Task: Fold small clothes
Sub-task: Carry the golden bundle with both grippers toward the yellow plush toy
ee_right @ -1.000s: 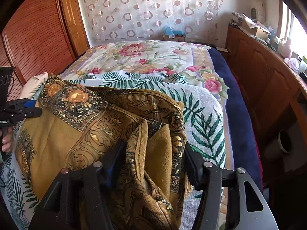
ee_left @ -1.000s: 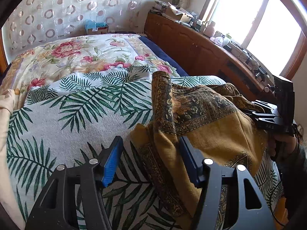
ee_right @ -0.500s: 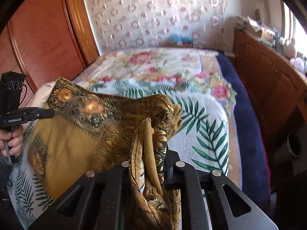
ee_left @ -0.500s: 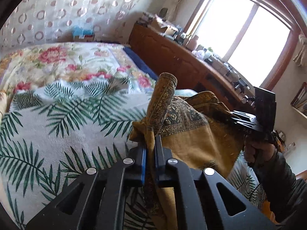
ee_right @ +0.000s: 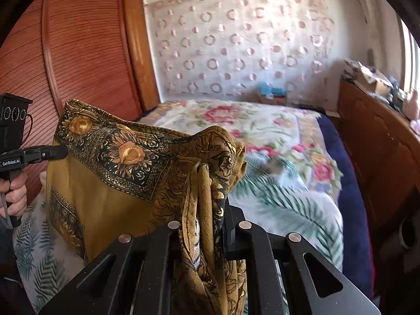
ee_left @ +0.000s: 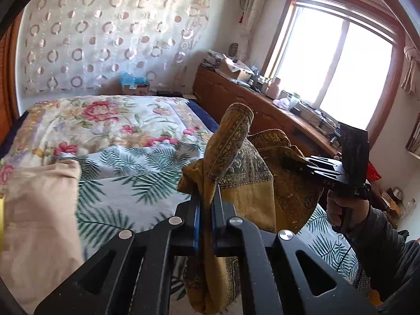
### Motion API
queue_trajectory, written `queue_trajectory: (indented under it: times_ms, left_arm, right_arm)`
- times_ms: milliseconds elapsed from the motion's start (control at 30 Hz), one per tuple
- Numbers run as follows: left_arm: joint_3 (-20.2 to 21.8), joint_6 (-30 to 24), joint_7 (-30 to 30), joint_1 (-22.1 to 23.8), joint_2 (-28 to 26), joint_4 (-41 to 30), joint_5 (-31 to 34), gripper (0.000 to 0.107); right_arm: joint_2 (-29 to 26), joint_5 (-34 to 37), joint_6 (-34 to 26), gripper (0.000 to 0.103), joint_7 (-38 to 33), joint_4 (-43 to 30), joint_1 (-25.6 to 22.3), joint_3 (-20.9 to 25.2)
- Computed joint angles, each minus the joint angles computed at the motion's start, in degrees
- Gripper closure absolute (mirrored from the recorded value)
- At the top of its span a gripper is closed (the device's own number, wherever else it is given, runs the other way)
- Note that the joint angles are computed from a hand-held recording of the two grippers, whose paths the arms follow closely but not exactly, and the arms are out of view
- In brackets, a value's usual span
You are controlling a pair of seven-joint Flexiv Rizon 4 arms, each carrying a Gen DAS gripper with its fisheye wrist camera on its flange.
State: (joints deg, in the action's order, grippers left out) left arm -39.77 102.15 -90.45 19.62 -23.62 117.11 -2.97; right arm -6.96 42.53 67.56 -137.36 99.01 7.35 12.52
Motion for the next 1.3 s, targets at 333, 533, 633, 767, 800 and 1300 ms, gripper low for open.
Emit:
queue_trajectory:
  times_ms: [333,533,633,767,800,1300]
  left_arm:
    - [3.4,4.6,-6.7,4.2,8.0,7.7,2.9,0.1]
    - [10.9,10.2,-12.5,2.2,11.2,12.9,5.0,0.1]
    - [17.8,13.1,-14.1,-2.2,11.8,15.6,3.7,0.1]
    - [25.6,16.3,-15.1,-7.7,11.4,18.6,1.9,0.1]
    - [26.8,17.3,-16.2,-8.3,11.2,19.3,1.8,0.1]
    - [39.5,19.5,-19.7,-18.7,8.6,24.6,-2.7,0.1]
  right_arm:
    - [-6.1,1.1,-1.5,0.091,-7.4,-8.3,0.5,2.8]
    - [-12.3,-2.9,-3.5,0.091,-10.3,-16.8,1.8,5.3]
    - [-15.6,-6.9,-3.1,0.091,-10.9,-20.7,3.9,6.5]
    - [-20.5,-12.6,-3.9,0.091,-10.5,-26.0,6.5,7.7]
    - [-21.8,-14.2,-4.0,0.091,-10.2,-27.4,7.4,7.9]
    - [-37.0,-27.4,-9.9,0.071,0.5,-45.8,16.8,7.4]
